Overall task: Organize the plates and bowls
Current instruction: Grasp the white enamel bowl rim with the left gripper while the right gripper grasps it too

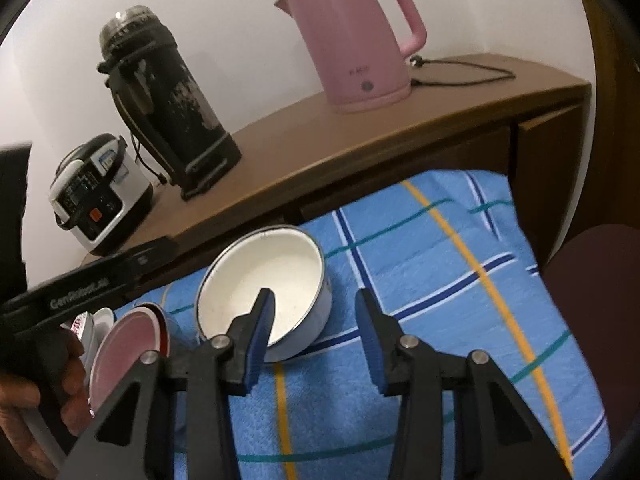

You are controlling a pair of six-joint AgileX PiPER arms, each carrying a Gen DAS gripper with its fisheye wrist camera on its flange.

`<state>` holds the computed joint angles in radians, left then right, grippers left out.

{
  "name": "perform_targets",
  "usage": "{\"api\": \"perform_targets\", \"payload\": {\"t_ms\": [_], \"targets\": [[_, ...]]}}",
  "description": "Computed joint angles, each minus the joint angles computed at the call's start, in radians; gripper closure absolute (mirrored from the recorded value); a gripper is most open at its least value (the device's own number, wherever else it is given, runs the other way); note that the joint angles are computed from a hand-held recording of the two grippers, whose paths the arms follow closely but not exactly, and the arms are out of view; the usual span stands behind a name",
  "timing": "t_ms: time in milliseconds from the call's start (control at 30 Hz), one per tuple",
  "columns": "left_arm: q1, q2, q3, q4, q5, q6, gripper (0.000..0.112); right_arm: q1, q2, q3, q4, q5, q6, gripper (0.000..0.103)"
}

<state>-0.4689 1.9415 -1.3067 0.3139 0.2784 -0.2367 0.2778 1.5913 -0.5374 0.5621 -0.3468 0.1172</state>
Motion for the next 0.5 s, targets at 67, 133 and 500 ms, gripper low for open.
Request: {"api": "perform_targets", "payload": {"t_ms": [67, 133, 500], "targets": [[-0.031, 0.052, -0.062, 0.08, 0.067, -0.08, 0.057, -0.011, 0.021, -0.011, -0.06, -0.001, 0.061, 0.062], [-0.028, 0.083, -0.102, 0.0, 0.102, -0.009, 0.064, -0.025, 0.044, -0.025, -0.12, 0.007, 0.113, 0.067], [-0.01, 0.154, -0.193, -0.288, 0.204, 0.246, 0.086, -0.058, 0.096, -0.049, -0.288, -0.01, 0.273, 0.086]]}}
